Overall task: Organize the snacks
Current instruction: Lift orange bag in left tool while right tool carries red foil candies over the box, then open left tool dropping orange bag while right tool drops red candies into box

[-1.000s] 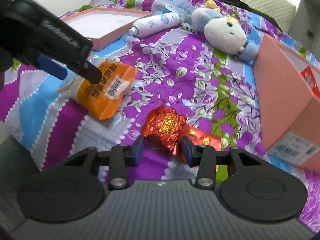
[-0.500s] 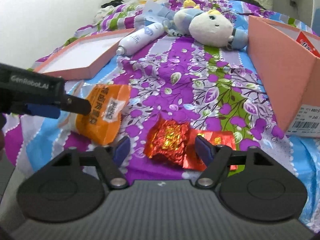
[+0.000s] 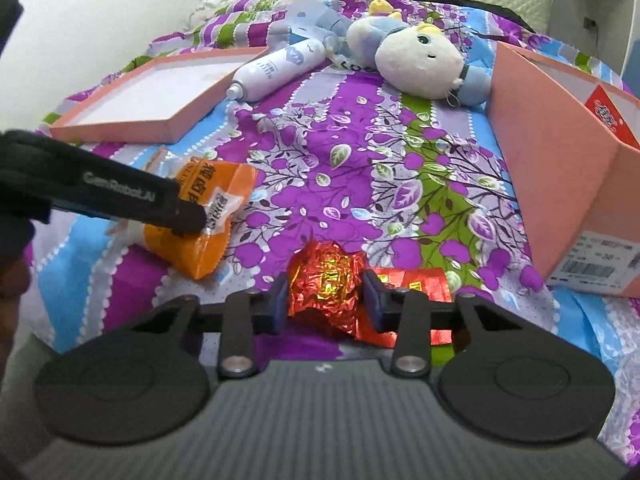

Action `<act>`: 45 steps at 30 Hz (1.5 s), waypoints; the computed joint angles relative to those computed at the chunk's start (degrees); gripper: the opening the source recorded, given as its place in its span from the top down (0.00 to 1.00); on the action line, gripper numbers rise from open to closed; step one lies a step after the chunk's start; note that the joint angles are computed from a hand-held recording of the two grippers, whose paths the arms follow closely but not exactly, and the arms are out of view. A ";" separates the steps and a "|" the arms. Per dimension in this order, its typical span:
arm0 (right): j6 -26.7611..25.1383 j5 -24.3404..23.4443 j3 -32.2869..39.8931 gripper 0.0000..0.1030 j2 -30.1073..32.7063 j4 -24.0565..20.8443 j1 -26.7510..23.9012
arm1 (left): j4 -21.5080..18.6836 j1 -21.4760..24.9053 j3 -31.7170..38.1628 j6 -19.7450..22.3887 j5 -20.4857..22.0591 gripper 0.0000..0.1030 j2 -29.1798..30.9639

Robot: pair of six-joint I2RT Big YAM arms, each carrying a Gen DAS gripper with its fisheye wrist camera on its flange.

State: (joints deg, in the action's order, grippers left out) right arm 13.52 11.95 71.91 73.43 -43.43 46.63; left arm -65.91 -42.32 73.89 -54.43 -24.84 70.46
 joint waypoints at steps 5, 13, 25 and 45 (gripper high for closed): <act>2.93 -1.06 0.01 0.60 -2.54 -0.77 -1.71 | -1.41 -0.56 2.04 -0.38 -1.27 0.44 -0.70; 6.45 -3.06 2.24 0.60 -6.37 -2.14 -3.45 | -5.43 -2.80 8.95 -0.89 -1.87 0.44 -0.92; 5.52 -1.65 6.80 0.60 -12.66 -5.89 -6.38 | -6.96 -8.64 24.19 2.48 -3.14 0.44 4.81; -0.79 -2.25 6.24 0.60 -19.35 -4.96 -22.23 | -4.01 -11.10 48.81 13.08 3.31 0.44 23.01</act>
